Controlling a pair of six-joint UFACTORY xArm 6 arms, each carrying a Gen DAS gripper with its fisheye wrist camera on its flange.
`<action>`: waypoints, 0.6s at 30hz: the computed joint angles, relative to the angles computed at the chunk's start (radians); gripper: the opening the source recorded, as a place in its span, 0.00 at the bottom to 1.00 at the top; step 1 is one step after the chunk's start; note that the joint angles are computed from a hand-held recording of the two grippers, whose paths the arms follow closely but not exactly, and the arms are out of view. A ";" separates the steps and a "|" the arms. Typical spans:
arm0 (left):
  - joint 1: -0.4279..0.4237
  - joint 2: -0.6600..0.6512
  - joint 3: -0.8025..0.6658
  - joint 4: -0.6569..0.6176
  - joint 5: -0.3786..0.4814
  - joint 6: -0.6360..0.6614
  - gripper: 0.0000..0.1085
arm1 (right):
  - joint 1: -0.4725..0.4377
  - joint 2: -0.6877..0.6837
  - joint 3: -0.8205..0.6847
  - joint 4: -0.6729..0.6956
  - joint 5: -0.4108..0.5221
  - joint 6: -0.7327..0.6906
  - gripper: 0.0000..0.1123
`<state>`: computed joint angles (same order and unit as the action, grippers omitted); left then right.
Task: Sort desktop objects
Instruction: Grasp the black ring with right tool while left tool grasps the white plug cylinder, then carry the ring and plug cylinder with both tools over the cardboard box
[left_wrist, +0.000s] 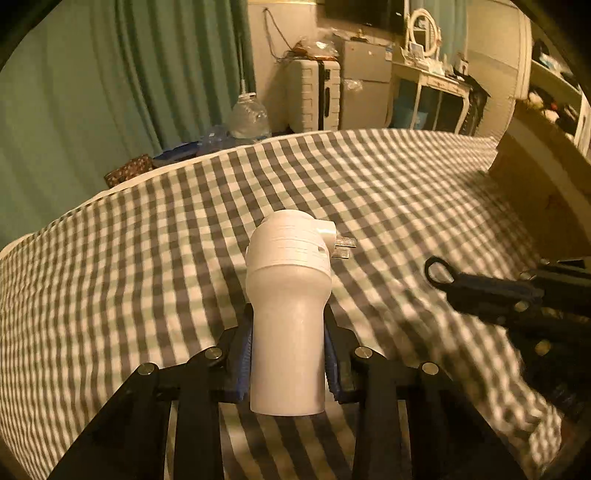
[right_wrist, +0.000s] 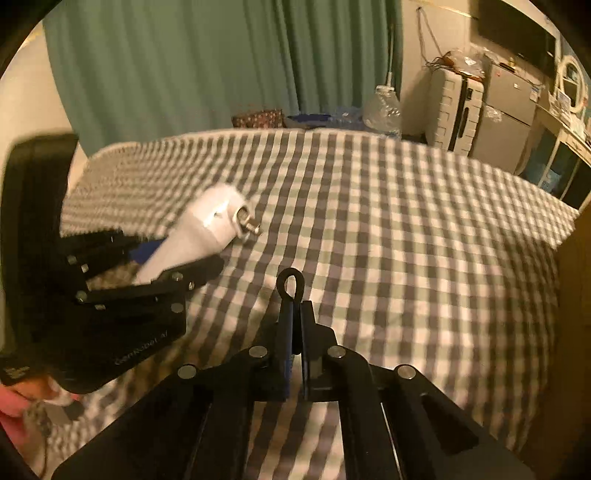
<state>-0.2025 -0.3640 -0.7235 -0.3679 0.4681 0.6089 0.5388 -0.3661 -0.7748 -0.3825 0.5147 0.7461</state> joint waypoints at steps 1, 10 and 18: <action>0.003 -0.019 0.004 0.012 0.015 -0.016 0.30 | 0.004 -0.026 0.004 0.005 0.012 0.002 0.03; -0.069 -0.275 -0.002 0.036 0.172 -0.195 0.30 | 0.045 -0.296 0.002 -0.041 0.214 0.082 0.03; -0.363 -0.291 -0.167 0.151 0.199 -0.478 0.30 | 0.008 -0.530 -0.105 -0.099 0.515 0.037 0.03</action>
<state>-0.5659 -0.6553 -0.8908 -0.2169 0.6667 0.1309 0.5464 -0.8957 -0.8796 -0.4812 1.0292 0.7835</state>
